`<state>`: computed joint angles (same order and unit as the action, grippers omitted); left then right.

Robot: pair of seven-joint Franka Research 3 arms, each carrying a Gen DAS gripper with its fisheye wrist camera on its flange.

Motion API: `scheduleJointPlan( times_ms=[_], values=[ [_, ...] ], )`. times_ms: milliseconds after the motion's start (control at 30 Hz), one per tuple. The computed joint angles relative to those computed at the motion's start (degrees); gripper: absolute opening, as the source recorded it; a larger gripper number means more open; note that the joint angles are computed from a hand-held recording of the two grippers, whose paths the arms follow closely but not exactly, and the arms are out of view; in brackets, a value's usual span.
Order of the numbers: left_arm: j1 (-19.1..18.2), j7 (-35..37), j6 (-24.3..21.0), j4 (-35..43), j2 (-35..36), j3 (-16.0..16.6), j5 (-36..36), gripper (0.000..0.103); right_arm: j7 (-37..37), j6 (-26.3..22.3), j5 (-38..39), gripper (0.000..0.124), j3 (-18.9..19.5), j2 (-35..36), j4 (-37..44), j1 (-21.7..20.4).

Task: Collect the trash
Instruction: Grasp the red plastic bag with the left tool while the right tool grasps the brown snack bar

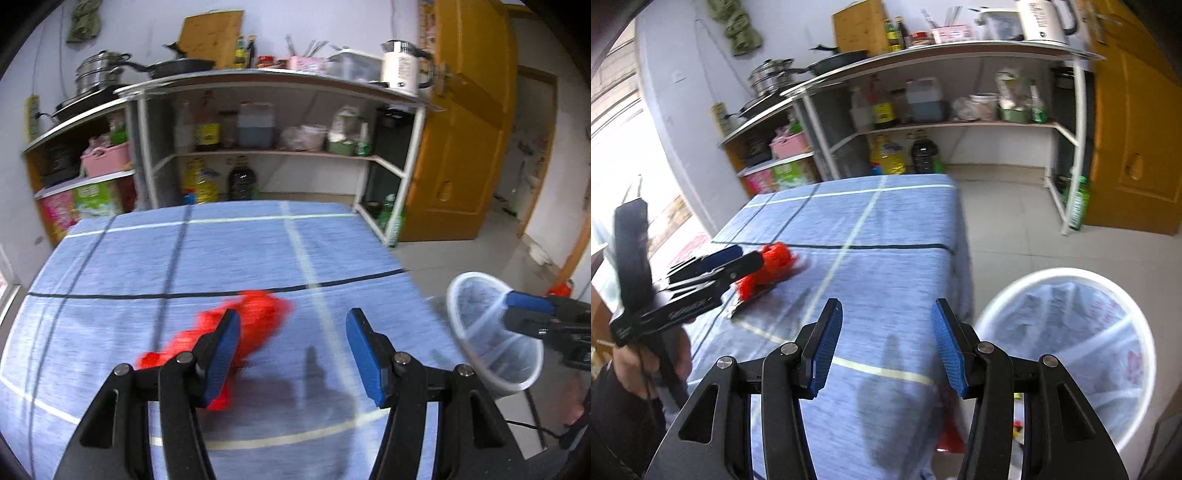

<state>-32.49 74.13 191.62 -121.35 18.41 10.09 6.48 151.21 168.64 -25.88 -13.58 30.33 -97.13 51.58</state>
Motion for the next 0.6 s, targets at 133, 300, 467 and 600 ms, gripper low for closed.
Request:
scheduleJointPlan(
  times_ms=[133, 300, 467, 600],
  values=[
    [5.6, -0.4, -1.5, 1.4, 1.7, -2.8, 2.1, 0.065, -5.7, -1.7, 3.4, 0.051, 4.3, 3.4, 5.2, -2.7],
    [16.3, -0.8, -4.5, 3.9, 4.1, -12.3, 7.8, 0.066, -11.0, -4.1, 7.2, 0.051, 6.3, 6.6, 10.0, -3.7],
    [13.6, -3.1, -6.5, 5.6, 5.5, -8.9, 11.4, 0.065, -14.0, -5.8, 9.9, 0.051, 7.0, 8.3, 12.8, -3.9],
    [14.4, -5.4, -6.9, 5.7, 5.4, -9.2, 12.4, 0.055, -15.2, -6.6, 11.2, 0.051, 7.1, 8.8, 13.7, -3.9]
  ],
)
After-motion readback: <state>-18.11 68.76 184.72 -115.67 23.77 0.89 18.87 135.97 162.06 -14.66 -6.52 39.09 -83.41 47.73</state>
